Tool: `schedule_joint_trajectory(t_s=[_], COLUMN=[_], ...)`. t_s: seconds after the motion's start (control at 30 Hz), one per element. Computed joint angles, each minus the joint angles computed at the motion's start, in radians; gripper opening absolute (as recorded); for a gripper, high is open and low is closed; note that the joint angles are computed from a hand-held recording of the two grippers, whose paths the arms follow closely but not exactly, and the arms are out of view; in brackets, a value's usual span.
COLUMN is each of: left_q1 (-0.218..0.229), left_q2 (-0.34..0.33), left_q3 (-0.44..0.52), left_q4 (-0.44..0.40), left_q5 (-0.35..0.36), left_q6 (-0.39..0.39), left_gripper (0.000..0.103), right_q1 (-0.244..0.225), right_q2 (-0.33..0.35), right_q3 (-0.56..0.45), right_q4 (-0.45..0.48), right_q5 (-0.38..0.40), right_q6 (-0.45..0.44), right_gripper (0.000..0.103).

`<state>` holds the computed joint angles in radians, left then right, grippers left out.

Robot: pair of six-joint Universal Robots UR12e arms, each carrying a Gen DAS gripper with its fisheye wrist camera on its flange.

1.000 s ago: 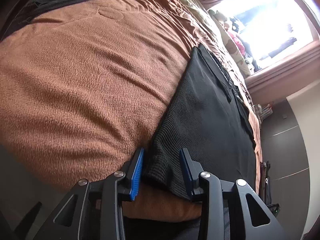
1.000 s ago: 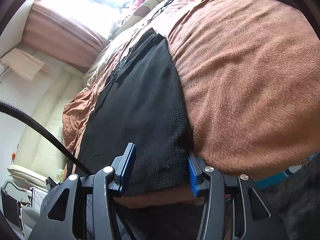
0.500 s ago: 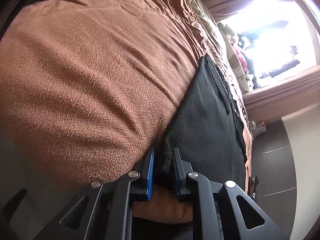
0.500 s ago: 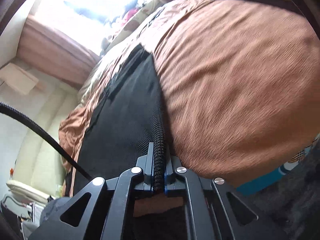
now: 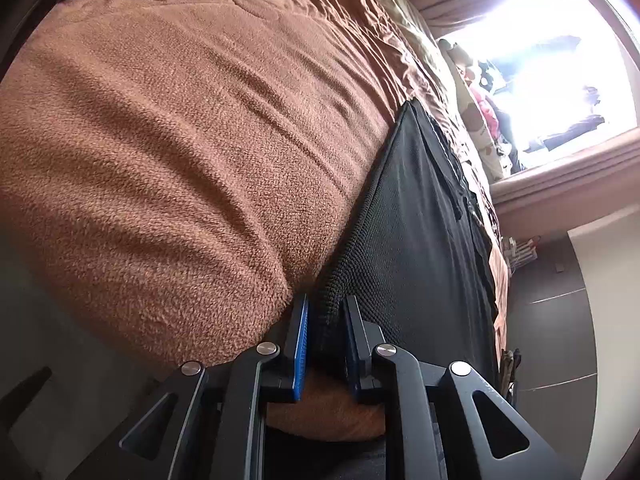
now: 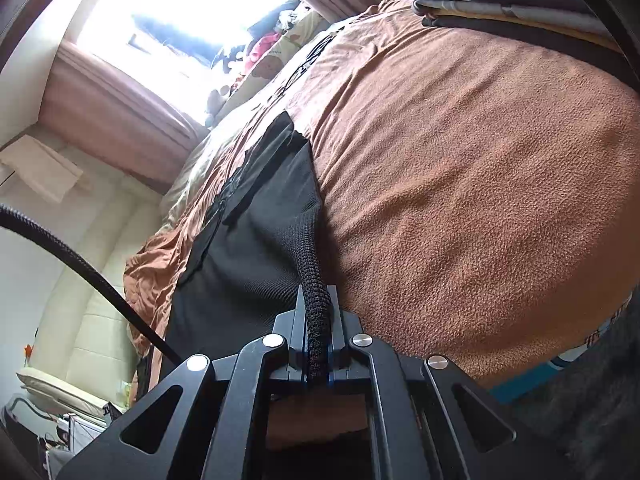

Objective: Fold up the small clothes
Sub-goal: 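Close both grippers on the shirt's hem, then lift the hem with both grippers and fold it toward the collar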

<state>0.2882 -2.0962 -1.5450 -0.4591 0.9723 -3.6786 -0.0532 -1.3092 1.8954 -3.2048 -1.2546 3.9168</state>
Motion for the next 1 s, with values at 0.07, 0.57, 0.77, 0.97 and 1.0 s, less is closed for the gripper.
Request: schedule_joint_trajectory(t_s=[0.07,0.57,0.77,0.97,1.0], left_q1=[0.002,0.074,0.088,0.104,0.106], left_q2=[0.000,0.022,0.048,0.085,0.090], left_q3=[-0.001,-0.030,-0.041,-0.056,-0.056], left_q4=[0.007,0.488,0.633,0.761,0.783], left_q5=[-0.002,-0.225,-0.259,-0.311,-0.318], left_q6=[-0.007,-0.300,-0.388,-0.456,-0.470], left_gripper=[0.009,0.006,0.006,0.006,0.006], right_q1=[0.000,0.002,-0.009,-0.023,-0.026], right_q2=[0.003,-0.049,-0.102,-0.141,-0.149], right_q3=[-0.005,-0.012,0.037,0.073,0.079], right_q4=[-0.001,-0.115,-0.182,-0.245,-0.259], right_q5=[0.004,0.046,0.073,0.092,0.095], right_q6=[0.008,-0.006,-0.009,0.000,0.003], right_gripper=[0.002,0.002,0.002,0.002,0.002])
